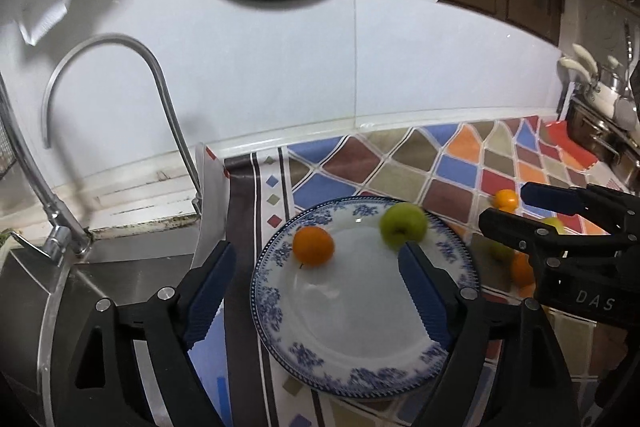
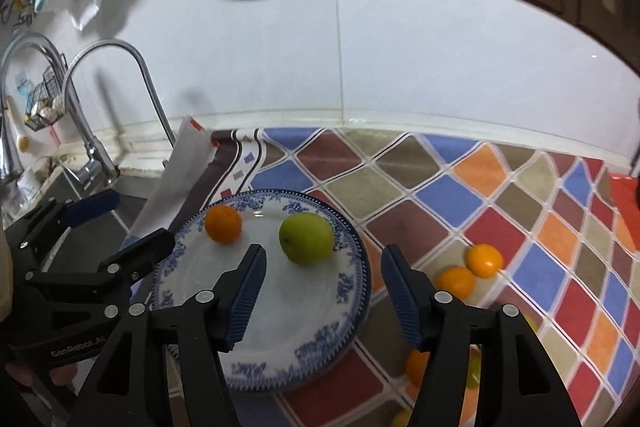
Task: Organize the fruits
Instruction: 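Carry the orange onto the plate and open the left gripper while the right places the apple, then lift both open grippers away from the plate toward the remaining fruits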
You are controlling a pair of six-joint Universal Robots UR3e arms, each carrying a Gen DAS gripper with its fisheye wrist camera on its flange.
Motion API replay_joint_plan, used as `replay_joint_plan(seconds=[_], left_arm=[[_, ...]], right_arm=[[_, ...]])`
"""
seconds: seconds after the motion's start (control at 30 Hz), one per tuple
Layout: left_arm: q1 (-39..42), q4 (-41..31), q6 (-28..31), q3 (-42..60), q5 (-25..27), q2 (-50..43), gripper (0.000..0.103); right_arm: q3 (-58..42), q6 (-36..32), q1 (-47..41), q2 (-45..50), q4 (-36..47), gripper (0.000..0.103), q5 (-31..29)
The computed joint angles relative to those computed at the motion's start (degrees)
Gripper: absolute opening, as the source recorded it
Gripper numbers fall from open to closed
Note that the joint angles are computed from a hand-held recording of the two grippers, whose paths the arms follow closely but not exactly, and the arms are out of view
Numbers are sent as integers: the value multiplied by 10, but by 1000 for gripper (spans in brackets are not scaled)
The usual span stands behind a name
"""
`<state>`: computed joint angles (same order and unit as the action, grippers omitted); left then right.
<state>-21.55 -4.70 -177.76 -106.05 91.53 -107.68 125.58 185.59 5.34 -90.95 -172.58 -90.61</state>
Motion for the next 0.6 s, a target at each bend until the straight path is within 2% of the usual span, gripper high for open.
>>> replay_joint_plan(seconds=[0.17, 0.33, 0.5, 0.6], left_arm=[[-25, 16, -11, -45, 8, 50, 89], [-65, 19, -28, -59, 31, 75, 94], [-113, 22, -57, -58, 71, 79, 96], [-153, 25, -79, -48, 117, 71, 97]], right_arm=[[51, 27, 27, -86, 4, 72, -50], [93, 35, 41, -177, 26, 75, -95], [134, 15, 15, -273, 57, 78, -90], [163, -14, -33, -352, 96, 78, -52]])
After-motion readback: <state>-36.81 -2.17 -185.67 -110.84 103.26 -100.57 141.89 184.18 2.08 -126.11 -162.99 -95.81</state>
